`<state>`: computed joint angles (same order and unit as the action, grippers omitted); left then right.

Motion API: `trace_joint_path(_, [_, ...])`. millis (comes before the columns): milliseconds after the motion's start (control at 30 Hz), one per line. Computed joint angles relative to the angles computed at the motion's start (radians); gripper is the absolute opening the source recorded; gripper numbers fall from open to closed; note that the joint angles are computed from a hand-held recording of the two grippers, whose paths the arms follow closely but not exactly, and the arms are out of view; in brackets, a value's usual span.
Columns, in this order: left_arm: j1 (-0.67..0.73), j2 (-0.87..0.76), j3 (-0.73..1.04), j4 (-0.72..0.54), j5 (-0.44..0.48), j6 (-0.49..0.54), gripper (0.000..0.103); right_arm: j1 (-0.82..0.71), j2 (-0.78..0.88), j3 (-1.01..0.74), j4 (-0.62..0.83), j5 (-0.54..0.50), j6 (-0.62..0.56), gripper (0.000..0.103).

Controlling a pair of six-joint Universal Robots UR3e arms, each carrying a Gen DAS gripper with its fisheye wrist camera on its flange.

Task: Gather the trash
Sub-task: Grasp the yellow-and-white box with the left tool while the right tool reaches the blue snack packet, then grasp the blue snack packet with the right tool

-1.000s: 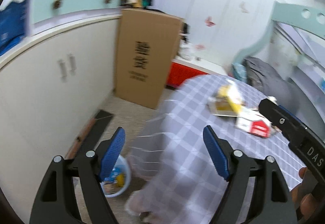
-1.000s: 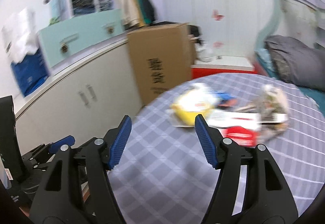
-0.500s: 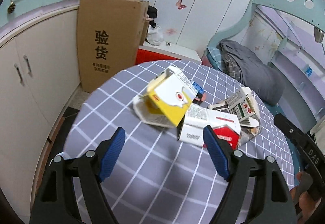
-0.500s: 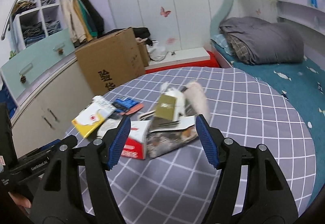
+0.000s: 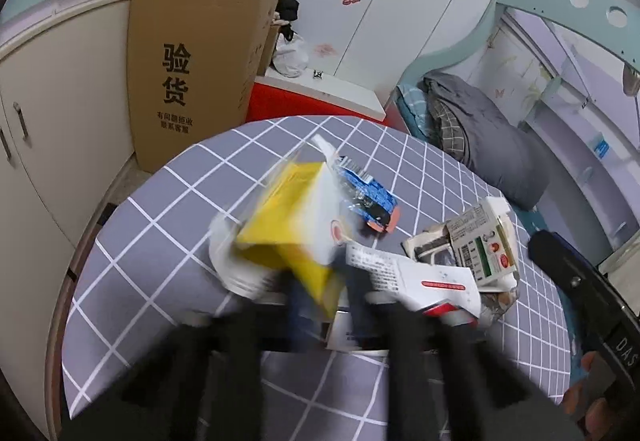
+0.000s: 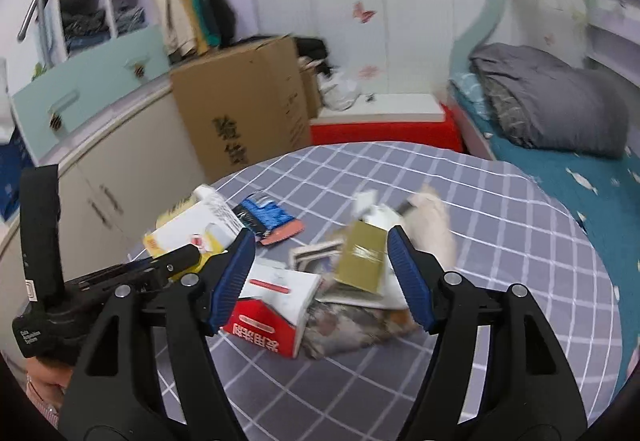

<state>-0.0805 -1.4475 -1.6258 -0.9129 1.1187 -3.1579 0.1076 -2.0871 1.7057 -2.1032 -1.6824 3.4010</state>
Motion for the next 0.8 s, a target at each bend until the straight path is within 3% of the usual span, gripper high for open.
trace_joint_path(200, [0.068, 0.069, -0.065, 0.108, 0.023, -0.006, 0.003, 0.051, 0.231, -0.184, 0.048, -0.013, -0.051, 0.069])
trace_joint_path(367, [0.158, 0.09, -0.048, 0.073, 0.021, 0.012, 0.003, 0.042, 0.436, -0.35, 0.133, 0.077, -0.077, 0.071])
trace_joint_path(567, [0.258, 0.112, -0.046, 0.03, -0.019, 0.075, 0.003, 0.059, 0.625, -0.519, 0.22, 0.016, -0.08, 0.072])
trace_joint_path(667, [0.316, 0.139, -0.063, -0.001, -0.059, 0.127, 0.003, 0.018, 0.653, -0.545, 0.257, 0.09, -0.082, 0.072])
trace_joint_path(700, [0.329, 0.148, -0.066, -0.013, -0.069, 0.14, 0.003, 0.003, 0.659, -0.549, 0.272, 0.123, -0.084, 0.07])
trace_joint_path(800, [0.382, 0.175, -0.084, -0.05, -0.108, 0.186, 0.003, 0.033, 0.681, -0.579, 0.278, 0.072, -0.074, 0.046])
